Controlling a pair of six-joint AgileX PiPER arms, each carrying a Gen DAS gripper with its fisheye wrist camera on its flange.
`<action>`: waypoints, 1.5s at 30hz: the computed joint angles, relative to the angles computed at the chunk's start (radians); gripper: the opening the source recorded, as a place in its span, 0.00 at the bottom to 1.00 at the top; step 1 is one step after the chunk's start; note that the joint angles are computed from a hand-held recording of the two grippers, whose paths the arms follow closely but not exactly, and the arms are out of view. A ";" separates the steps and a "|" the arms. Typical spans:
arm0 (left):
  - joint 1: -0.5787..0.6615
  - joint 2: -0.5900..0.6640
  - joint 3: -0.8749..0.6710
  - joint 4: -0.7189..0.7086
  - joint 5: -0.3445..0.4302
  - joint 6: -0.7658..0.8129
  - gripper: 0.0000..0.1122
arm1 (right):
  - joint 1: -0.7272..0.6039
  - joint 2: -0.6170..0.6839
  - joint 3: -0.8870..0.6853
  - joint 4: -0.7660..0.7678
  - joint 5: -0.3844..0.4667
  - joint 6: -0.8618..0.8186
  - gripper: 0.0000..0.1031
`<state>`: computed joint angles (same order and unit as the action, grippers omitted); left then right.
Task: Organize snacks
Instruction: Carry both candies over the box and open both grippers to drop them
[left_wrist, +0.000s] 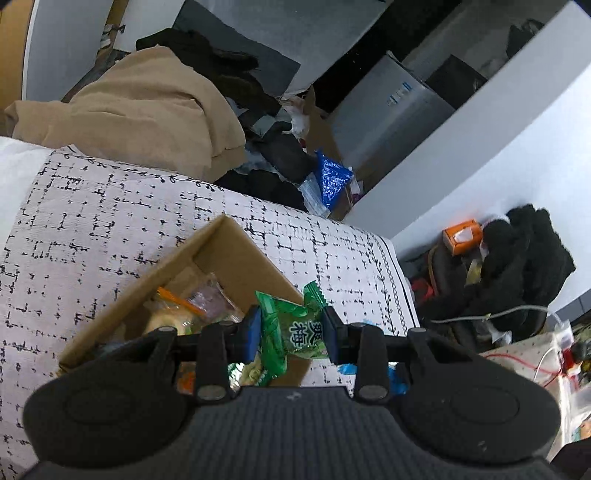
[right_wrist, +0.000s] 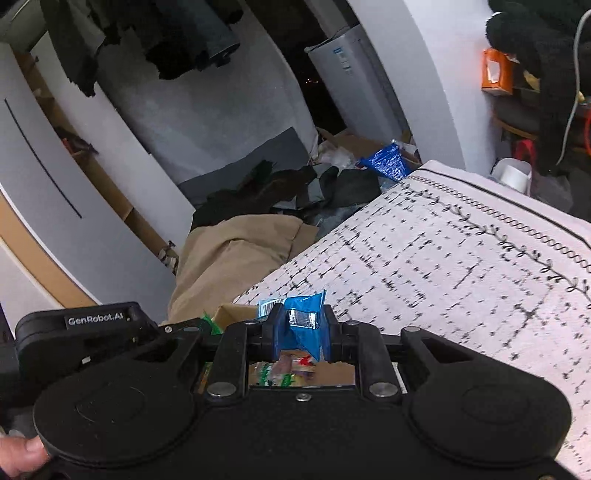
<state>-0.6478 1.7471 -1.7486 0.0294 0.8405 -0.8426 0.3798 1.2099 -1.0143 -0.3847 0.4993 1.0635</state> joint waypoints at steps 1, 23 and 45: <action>0.016 -0.001 0.007 -0.021 -0.007 0.019 0.30 | 0.016 0.016 -0.011 -0.025 0.007 0.029 0.19; 0.186 0.013 0.067 -0.179 -0.071 0.145 0.46 | 0.122 0.202 -0.165 -0.145 0.067 0.193 0.38; -0.007 -0.013 -0.082 0.115 0.236 0.106 0.75 | 0.189 -0.057 -0.119 -0.107 0.301 0.161 0.52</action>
<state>-0.6549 1.7340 -1.8309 0.1440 1.0764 -0.7364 0.5691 1.1528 -1.1329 -0.4920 0.8003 1.2245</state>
